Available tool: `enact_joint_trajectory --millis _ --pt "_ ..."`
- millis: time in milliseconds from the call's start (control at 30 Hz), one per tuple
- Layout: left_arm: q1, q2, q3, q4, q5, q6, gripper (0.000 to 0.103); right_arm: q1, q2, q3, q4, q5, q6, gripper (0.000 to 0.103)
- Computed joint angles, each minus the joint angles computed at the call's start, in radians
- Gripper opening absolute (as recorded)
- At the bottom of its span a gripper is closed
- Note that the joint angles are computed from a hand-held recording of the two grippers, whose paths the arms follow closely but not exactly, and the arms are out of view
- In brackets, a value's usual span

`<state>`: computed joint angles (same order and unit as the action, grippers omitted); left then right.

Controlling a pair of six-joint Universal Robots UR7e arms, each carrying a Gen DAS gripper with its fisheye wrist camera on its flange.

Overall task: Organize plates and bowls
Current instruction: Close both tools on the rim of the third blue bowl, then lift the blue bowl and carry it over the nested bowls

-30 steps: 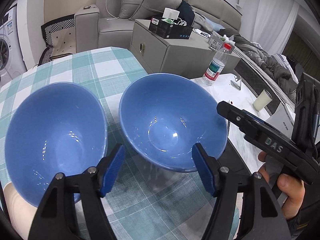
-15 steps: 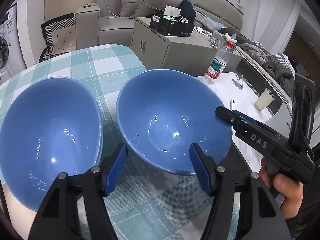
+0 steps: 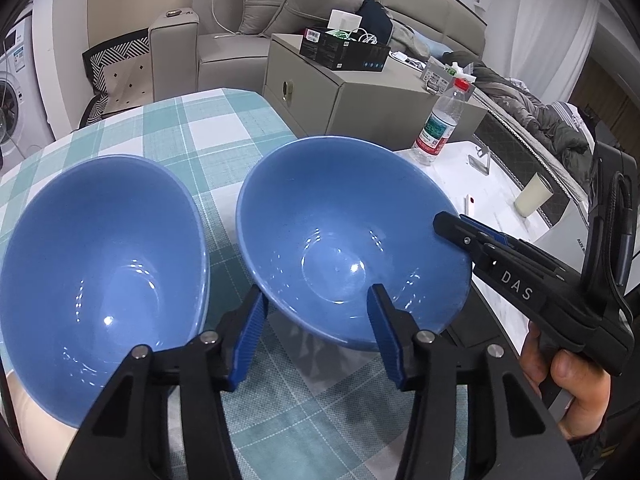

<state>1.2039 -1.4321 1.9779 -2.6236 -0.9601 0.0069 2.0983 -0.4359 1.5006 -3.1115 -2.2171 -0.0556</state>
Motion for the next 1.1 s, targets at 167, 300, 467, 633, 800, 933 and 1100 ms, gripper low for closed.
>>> enact_joint_trajectory --millis 167,300,467,633,800,933,1100 --pt "0.002 -0.002 0.001 -0.006 0.006 -0.002 0.041 0.001 0.002 -0.003 0.000 0.001 -0.009 0.021" --pt "0.003 -0.003 0.000 -0.006 0.000 0.001 0.035 0.003 0.006 -0.006 0.006 0.003 -0.020 0.018" --pt "-0.001 -0.003 0.004 -0.012 0.010 0.009 0.034 0.009 0.014 -0.014 0.007 -0.011 -0.034 0.018" --pt "-0.001 -0.004 0.004 -0.012 0.006 0.010 0.033 0.008 0.014 -0.015 0.009 -0.011 -0.037 0.018" --pt "0.000 -0.005 0.004 -0.011 0.003 0.010 0.033 0.008 0.015 -0.014 0.005 -0.010 -0.039 0.018" --pt "0.001 -0.006 0.003 -0.011 0.003 0.011 0.033 0.009 0.013 -0.015 0.002 -0.008 -0.046 0.018" --pt "-0.004 -0.009 0.005 -0.013 0.007 0.014 0.033 0.012 0.008 -0.013 -0.003 -0.011 -0.054 0.018"
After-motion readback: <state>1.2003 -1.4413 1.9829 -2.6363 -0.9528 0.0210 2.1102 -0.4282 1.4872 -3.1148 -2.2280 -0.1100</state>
